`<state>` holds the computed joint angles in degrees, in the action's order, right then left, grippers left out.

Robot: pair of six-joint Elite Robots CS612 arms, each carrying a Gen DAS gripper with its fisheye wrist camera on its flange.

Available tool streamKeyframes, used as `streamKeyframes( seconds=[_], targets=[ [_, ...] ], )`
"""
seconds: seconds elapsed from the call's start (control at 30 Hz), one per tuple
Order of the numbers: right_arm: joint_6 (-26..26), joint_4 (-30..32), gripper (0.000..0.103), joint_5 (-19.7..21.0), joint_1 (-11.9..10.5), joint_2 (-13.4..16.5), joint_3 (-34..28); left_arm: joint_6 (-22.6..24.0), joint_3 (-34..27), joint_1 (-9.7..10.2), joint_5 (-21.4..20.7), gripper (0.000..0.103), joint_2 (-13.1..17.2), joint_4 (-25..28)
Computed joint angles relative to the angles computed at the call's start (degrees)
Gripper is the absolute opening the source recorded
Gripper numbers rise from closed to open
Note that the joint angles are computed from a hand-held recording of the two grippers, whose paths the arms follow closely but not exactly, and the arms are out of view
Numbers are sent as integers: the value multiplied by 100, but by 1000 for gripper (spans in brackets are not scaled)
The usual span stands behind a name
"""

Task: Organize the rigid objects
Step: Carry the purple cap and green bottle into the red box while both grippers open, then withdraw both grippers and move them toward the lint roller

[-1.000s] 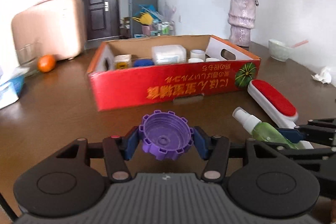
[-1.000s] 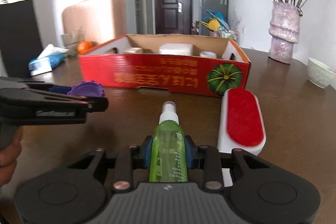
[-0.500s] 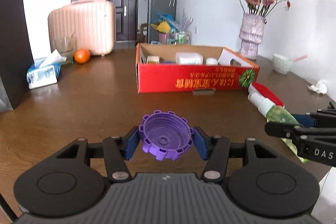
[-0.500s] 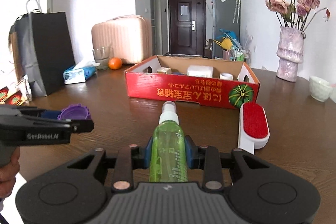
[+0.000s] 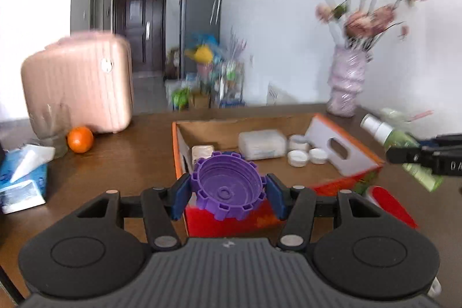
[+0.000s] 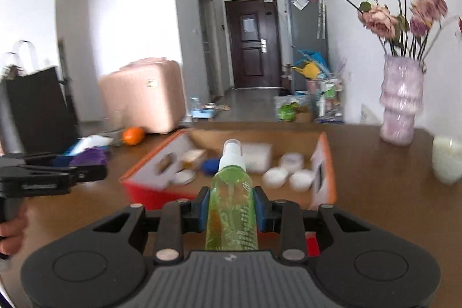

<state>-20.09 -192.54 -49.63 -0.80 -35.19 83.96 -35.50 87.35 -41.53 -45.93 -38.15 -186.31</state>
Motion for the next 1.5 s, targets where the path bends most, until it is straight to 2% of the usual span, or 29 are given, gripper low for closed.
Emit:
streamKeyframes(
  seconds=[0.1,0.27,0.3,0.4,0.5,0.57,0.67,0.7,0.73,0.97,1.1,1.2,1.3,1.4,1.5],
  targets=[
    [-27,879,30,-442,159,304,-867,-48,-382,253,-358,56,152,544],
    [-79,2002,30,-1504,419,894,-2108,108,-859,525,-975,57,435,1154],
    [-105,2146,30,-1637,453,977,-2257,153,-907,540,-1040,58,470,1236],
    [-368,2288,30,-1955,544,1168,-2535,567,-1003,503,-864,63,566,1217],
    [-709,2372,30,-2267,626,1305,-2715,535,-981,526,-976,67,567,1087],
    [-746,2150,28,-2221,616,1341,-2706,450,-905,538,-1054,67,516,987],
    [-541,1889,33,-2073,569,1251,-2579,402,-774,499,-893,70,419,826],
    [-446,1722,35,-1992,541,1197,-2492,365,-727,469,-772,76,379,802],
    [-381,1638,35,-1920,519,1143,-2432,329,-683,438,-636,78,345,761],
    [-94,1224,39,-1337,281,601,-1621,-119,-159,220,-159,79,-31,543],
    [-99,732,49,-1110,160,273,-963,-327,199,1,210,83,-234,366],
    [-23,362,51,-848,47,51,-461,-482,482,-165,291,86,-330,106],
    [1,-133,55,-600,-63,-152,94,-994,747,-369,459,86,-425,133],
    [-53,-709,62,-283,-170,-313,665,-1292,1002,-633,873,87,-465,-68],
    [-171,-1259,68,-189,-239,-420,1143,-1658,1249,-909,1231,90,-527,-161]
  ],
)
